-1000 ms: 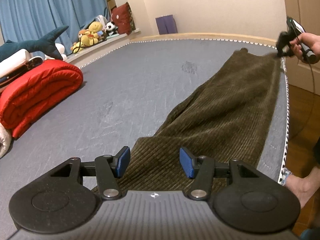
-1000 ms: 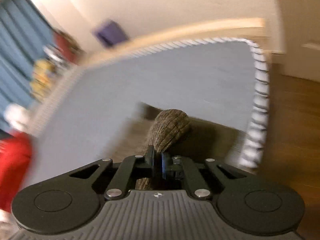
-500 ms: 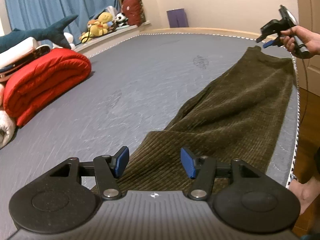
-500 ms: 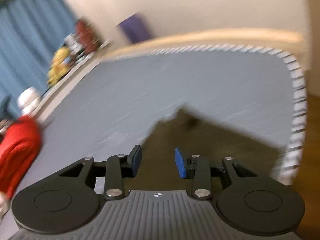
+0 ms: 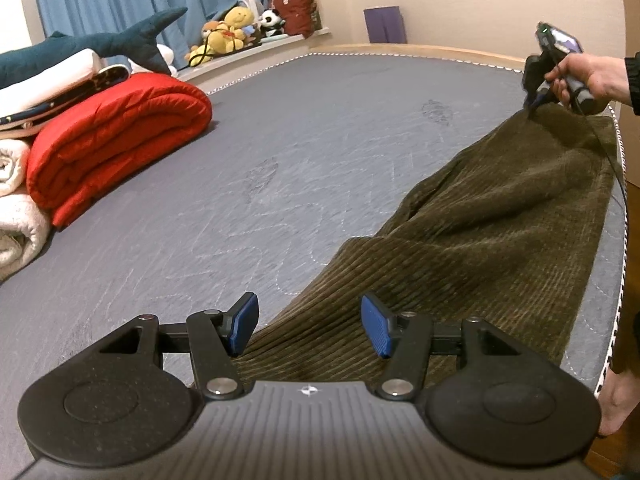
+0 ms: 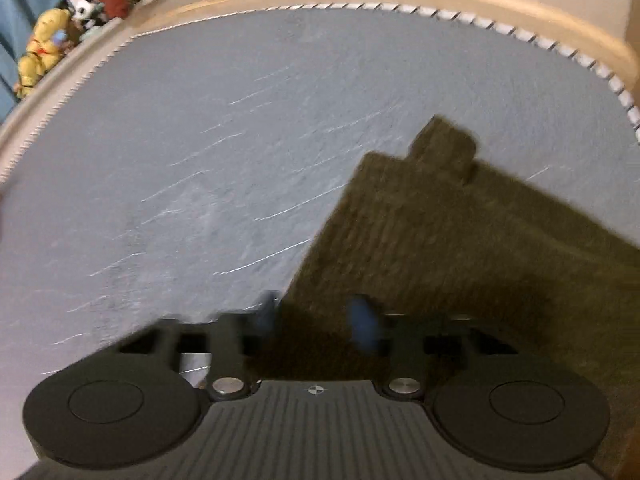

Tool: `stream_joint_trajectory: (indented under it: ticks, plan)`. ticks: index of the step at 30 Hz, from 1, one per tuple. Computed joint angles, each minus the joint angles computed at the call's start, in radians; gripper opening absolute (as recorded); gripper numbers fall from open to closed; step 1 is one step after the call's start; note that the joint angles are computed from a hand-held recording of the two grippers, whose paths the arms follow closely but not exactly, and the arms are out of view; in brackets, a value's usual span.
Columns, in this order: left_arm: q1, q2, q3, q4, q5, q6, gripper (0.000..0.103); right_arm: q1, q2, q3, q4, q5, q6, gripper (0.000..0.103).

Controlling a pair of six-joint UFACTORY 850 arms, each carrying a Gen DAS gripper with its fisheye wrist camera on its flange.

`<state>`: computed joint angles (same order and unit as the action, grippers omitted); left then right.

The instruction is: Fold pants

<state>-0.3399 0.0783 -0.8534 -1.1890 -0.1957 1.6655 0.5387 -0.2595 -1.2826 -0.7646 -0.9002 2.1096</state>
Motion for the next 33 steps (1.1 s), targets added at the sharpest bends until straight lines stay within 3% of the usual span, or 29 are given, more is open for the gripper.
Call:
stream_joint_trajectory:
  ticks: [2,5,7,11,13,16,18,21,23,25,27,30,33]
  plan:
    - [0.003,-0.003,-0.002,-0.010,-0.008,0.007,0.063,0.005,0.048,0.031,-0.059,-0.022,0.155,0.007]
    - [0.002,-0.006,-0.006,0.037,-0.015,-0.043,0.063,0.015,0.112,0.087,-0.230,-0.141,0.332,0.002]
    - [0.007,-0.009,-0.008,0.067,-0.016,-0.073,0.063,-0.007,0.153,0.164,-0.314,-0.080,0.416,0.002]
    - [0.024,-0.018,-0.018,0.228,-0.017,-0.252,0.062,-0.031,0.185,0.227,-0.276,-0.006,0.446,0.015]
    - [0.039,-0.023,-0.032,0.395,-0.032,-0.445,0.050,-0.014,0.202,0.242,-0.315,-0.027,0.457,0.030]
    - [0.088,-0.064,-0.063,0.670,-0.087,-0.759,0.030,0.024,0.220,0.248,-0.381,-0.066,0.413,0.039]
    - [0.147,-0.128,-0.099,0.843,-0.188,-0.959,0.028,0.047,0.252,0.271,-0.399,-0.063,0.375,0.040]
    - [0.187,-0.107,-0.108,0.801,-0.253,-0.994,0.024,0.073,0.294,0.298,-0.407,-0.027,0.323,0.041]
    - [0.227,-0.071,-0.093,0.668,-0.270,-0.905,0.028,0.094,0.306,0.294,-0.415,-0.019,0.275,0.043]
    - [0.257,-0.029,-0.071,0.594,-0.268,-0.856,0.052,0.125,0.316,0.279,-0.424,-0.023,0.199,0.049]
    - [0.282,0.002,-0.055,0.596,-0.269,-0.901,0.059,0.165,0.329,0.271,-0.440,-0.020,0.096,0.055]
    - [0.310,0.012,-0.050,0.589,-0.303,-0.966,0.060,0.212,0.321,0.255,-0.448,-0.013,-0.062,0.063]
    - [0.314,0.018,-0.038,0.624,-0.294,-1.022,0.060,0.241,0.314,0.239,-0.404,-0.023,-0.156,0.064]
